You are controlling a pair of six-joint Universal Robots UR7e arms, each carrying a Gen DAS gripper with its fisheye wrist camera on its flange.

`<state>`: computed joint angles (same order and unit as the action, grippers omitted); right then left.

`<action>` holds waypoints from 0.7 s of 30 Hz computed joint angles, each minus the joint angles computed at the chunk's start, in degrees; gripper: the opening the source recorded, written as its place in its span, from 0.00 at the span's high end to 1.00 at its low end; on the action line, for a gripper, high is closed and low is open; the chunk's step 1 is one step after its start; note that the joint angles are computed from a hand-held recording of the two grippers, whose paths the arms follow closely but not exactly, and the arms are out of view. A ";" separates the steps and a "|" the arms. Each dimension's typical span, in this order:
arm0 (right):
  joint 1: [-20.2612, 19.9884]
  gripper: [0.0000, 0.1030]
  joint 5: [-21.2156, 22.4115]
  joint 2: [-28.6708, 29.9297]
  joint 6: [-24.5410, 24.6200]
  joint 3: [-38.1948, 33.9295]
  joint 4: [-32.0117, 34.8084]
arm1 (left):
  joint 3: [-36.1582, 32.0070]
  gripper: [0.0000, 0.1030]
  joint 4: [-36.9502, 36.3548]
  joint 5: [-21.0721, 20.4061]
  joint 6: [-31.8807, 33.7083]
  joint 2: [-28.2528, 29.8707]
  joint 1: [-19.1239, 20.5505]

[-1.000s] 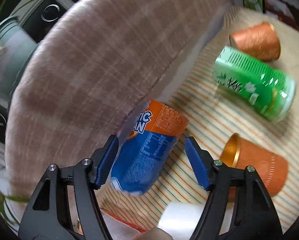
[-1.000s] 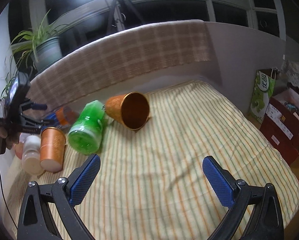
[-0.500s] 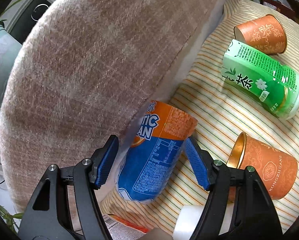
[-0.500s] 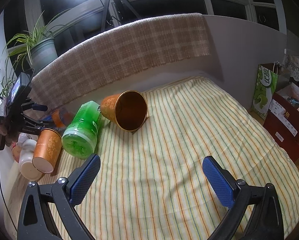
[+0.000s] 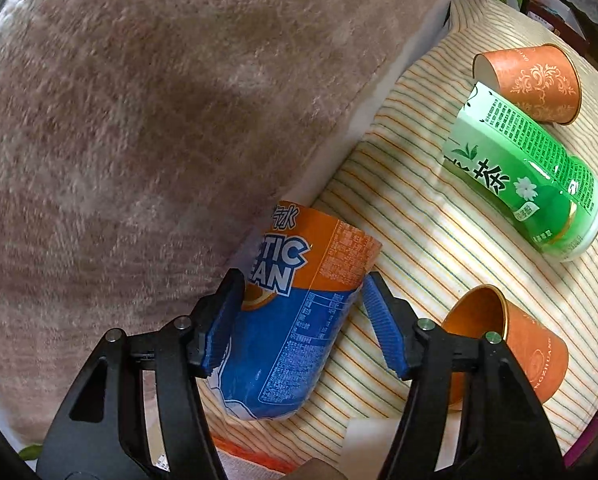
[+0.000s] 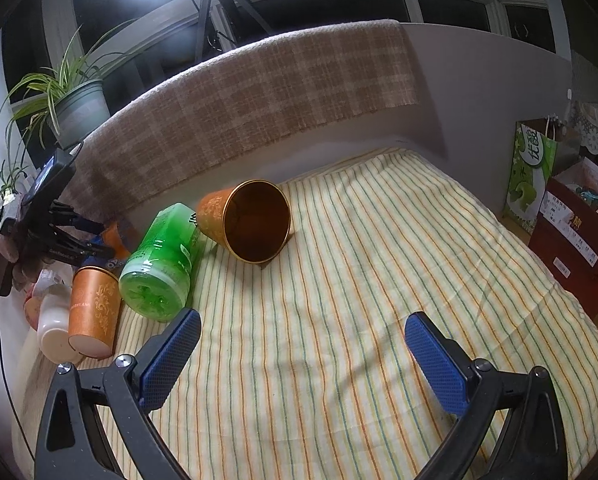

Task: Flip cup upright
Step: 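Close the left tool around the bottle's middle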

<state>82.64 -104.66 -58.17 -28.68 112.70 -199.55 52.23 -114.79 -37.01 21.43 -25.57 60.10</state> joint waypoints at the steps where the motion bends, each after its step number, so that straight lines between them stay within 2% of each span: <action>1: -0.03 0.00 0.02 0.05 0.16 -0.08 0.11 | -1.11 0.37 1.09 -0.12 -0.45 0.40 0.11; 7: -0.21 0.00 0.32 0.16 0.65 -0.08 -0.15 | -3.77 0.36 3.91 0.25 -1.47 1.79 0.18; 16: -0.30 0.00 0.44 0.05 1.35 -0.24 0.60 | -1.92 0.35 0.89 2.02 -0.62 2.59 0.83; 21: -0.35 0.00 0.51 -0.06 1.75 -0.29 1.11 | 1.06 0.37 -4.00 3.05 2.72 1.90 1.08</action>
<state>82.29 -104.15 -58.23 -26.93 112.41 -198.44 53.29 -118.79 -33.96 24.15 -23.67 61.18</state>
